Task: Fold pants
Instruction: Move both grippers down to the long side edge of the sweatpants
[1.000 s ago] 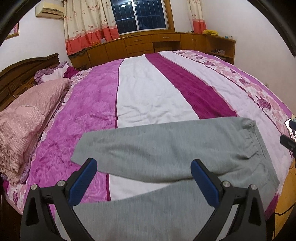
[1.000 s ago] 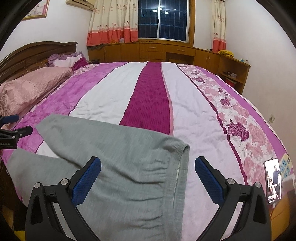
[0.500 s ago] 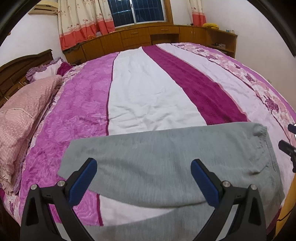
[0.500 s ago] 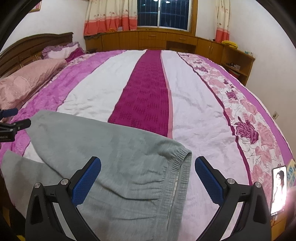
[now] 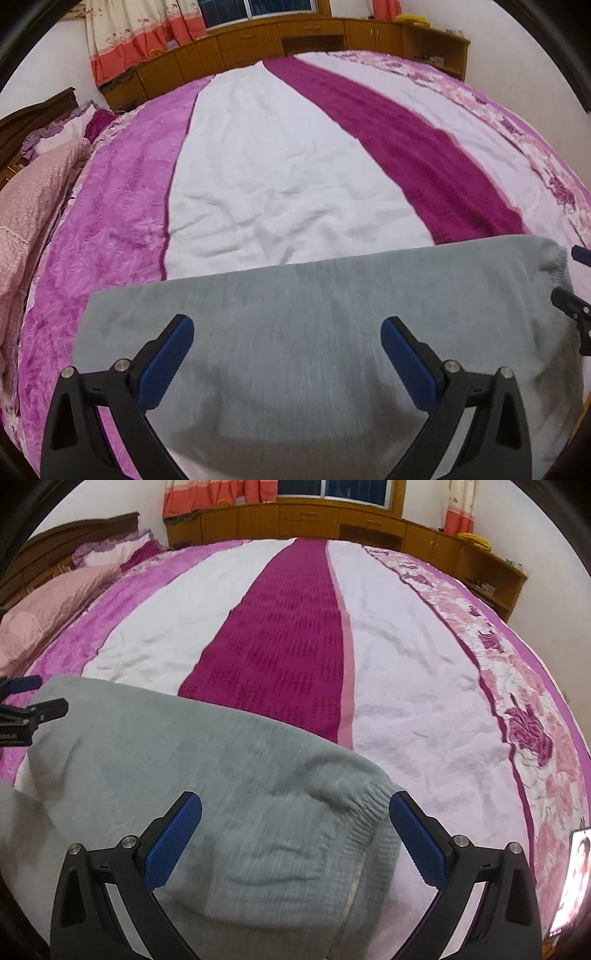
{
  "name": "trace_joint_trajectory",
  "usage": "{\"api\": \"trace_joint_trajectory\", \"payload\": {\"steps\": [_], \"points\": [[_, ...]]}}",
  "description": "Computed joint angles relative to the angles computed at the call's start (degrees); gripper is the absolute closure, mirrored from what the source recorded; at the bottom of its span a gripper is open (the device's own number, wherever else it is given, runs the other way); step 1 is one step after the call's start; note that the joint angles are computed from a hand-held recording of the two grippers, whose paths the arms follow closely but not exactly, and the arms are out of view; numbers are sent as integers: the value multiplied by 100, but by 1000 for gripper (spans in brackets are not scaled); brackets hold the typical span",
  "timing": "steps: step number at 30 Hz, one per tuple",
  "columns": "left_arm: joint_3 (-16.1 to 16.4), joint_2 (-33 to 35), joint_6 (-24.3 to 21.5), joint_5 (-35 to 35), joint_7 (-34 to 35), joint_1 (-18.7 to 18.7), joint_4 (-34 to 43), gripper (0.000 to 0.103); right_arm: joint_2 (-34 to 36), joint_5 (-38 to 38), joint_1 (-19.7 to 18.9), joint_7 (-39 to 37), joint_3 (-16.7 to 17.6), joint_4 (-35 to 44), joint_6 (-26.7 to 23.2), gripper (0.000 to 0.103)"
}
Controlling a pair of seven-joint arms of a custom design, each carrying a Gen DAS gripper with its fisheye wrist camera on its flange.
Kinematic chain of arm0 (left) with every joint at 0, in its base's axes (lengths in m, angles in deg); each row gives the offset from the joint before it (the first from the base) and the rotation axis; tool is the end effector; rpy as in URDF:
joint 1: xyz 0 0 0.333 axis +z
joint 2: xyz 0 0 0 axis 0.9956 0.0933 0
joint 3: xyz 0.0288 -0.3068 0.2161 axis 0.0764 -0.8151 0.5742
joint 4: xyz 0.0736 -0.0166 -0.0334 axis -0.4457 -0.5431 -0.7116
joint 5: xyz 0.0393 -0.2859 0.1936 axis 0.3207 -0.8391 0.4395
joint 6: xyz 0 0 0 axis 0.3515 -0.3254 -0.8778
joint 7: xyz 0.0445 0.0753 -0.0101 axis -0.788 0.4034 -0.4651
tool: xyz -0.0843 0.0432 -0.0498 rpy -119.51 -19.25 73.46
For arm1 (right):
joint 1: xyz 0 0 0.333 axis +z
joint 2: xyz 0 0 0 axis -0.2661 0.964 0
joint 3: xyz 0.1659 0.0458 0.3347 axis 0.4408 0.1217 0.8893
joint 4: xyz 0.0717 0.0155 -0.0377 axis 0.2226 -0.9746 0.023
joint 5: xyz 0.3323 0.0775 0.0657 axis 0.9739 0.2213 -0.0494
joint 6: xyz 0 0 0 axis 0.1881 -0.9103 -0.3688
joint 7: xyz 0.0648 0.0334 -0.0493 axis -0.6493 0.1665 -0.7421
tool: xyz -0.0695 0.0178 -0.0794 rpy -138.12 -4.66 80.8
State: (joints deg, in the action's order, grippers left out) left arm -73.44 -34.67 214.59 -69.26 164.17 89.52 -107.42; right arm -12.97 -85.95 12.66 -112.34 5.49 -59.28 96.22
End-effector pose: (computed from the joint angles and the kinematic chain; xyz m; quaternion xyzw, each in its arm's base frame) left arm 0.6011 -0.0455 0.3930 -0.4645 0.8343 -0.2088 0.2110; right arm 0.4643 0.3032 0.3820 -0.6142 0.7273 -0.2467 0.1814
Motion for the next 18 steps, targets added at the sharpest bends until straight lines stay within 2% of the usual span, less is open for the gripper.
{"api": "trace_joint_trajectory", "payload": {"steps": [1, 7, 10, 13, 18], "points": [[156, 94, -53, 109, -78, -163, 106, 0, 75, 22, -34, -104, -6, 50, 34, 5], [547, 557, -333, 565, -275, -577, 600, 0, 421, 218, -122, -529, -119, 249, 252, 5], [1032, 803, -168, 922, -573, -1024, 726, 0, 589, 345, -132, -813, -183, 336, 331, 5], [859, 952, -71, 997, -562, -869, 773, 0, 679, 317, -77, -908, -288, 373, 443, 5], [301, 1161, -96, 973, -215, -362, 949, 0, 744, 220, -85, -924, -424, 344, 765, 5]]}}
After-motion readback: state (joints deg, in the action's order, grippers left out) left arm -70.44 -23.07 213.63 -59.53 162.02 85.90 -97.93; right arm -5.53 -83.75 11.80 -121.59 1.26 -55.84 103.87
